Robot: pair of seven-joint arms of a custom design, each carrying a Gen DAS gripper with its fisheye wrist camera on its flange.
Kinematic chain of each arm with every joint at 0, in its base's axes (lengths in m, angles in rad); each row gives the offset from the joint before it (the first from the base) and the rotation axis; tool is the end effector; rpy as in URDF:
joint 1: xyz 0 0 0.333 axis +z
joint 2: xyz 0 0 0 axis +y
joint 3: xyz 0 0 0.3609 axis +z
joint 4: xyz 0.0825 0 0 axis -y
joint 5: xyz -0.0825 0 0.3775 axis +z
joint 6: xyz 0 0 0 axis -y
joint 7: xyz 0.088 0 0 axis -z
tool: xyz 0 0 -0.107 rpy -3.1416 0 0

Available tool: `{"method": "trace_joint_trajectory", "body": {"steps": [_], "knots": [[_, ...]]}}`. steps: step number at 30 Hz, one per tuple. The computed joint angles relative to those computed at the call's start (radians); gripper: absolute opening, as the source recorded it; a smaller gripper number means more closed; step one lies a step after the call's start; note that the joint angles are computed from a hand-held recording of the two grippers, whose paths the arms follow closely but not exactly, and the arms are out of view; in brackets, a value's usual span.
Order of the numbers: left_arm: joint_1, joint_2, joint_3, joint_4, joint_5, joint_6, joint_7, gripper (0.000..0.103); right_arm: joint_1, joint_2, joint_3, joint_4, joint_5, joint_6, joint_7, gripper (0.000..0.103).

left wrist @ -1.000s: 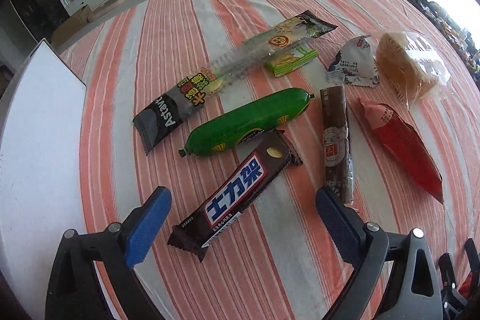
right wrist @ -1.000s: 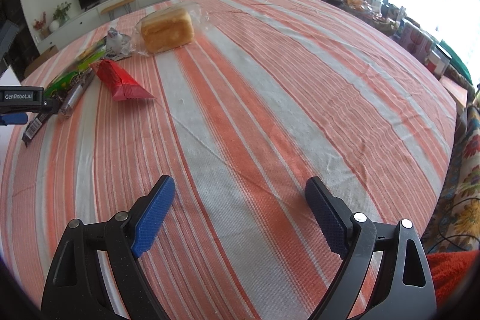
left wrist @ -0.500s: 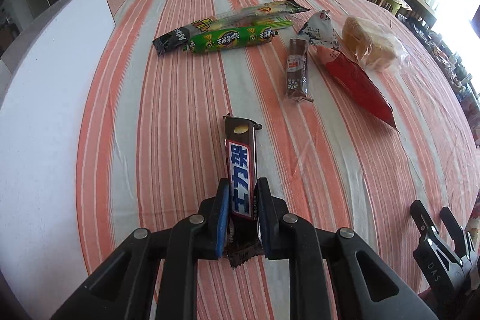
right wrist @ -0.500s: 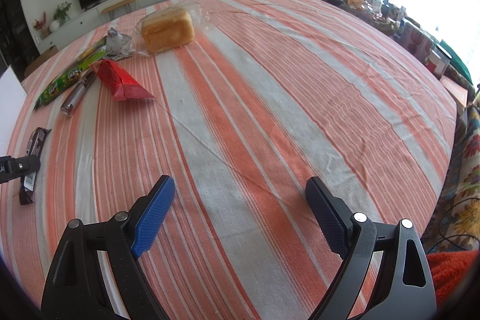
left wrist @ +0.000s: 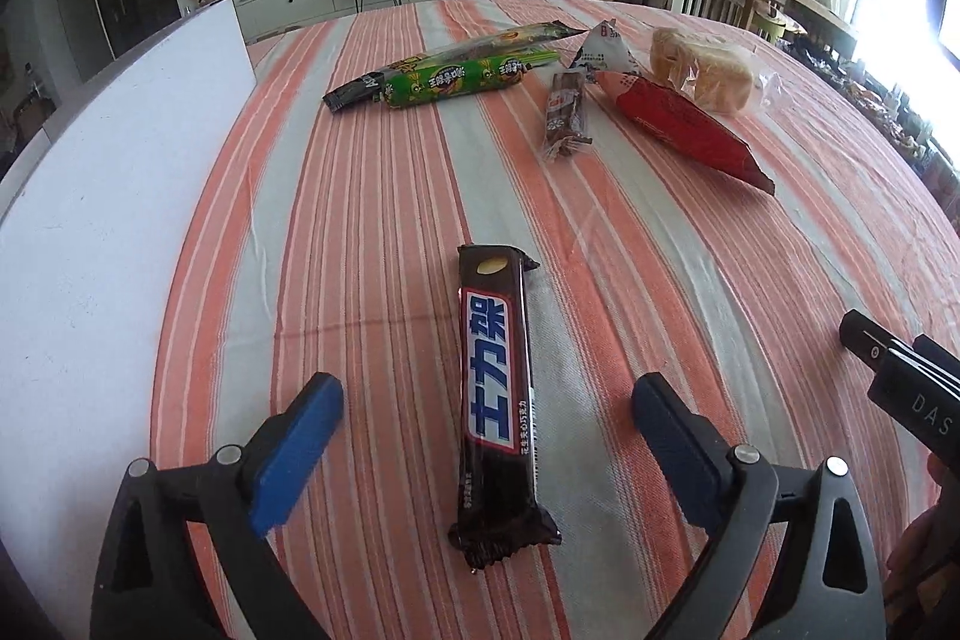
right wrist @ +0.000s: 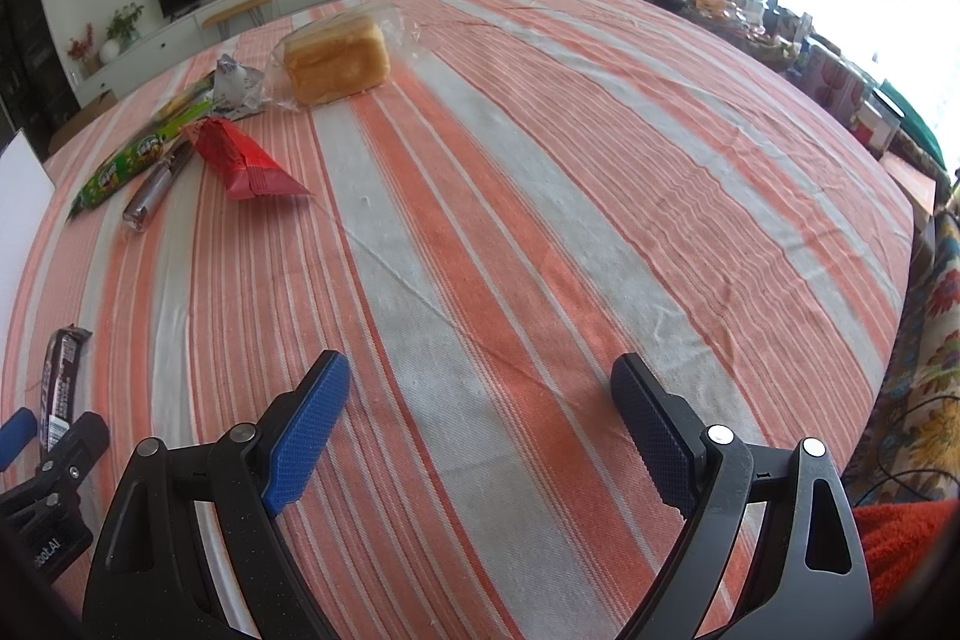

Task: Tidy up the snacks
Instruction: 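Grasp the dark chocolate bar with the left tool and lift it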

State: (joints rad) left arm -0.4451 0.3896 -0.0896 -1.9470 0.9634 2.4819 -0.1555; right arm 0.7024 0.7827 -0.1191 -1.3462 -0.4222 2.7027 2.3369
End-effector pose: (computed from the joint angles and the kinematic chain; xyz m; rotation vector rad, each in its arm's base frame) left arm 0.5548 -0.3271 0.3400 -2.2008 1.3634 -0.4498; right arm 0.6487 0.4807 0.3577 -1.9968 1.6179 -0.5519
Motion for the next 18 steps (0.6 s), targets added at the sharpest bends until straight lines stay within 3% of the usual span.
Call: {"method": "trace_joint_trajectory", "body": {"steps": [3,18], "knots": [[0.009,0.006,-0.003,0.006,-0.019,0.011,0.033,0.103,0.000,0.000,-0.001,0.000,0.001,0.000,0.000,0.091],[-0.002,0.007,0.004,0.007,-0.016,0.008,0.025,0.103,0.000,0.001,0.000,0.001,0.002,0.000,-0.001,0.093]]}}
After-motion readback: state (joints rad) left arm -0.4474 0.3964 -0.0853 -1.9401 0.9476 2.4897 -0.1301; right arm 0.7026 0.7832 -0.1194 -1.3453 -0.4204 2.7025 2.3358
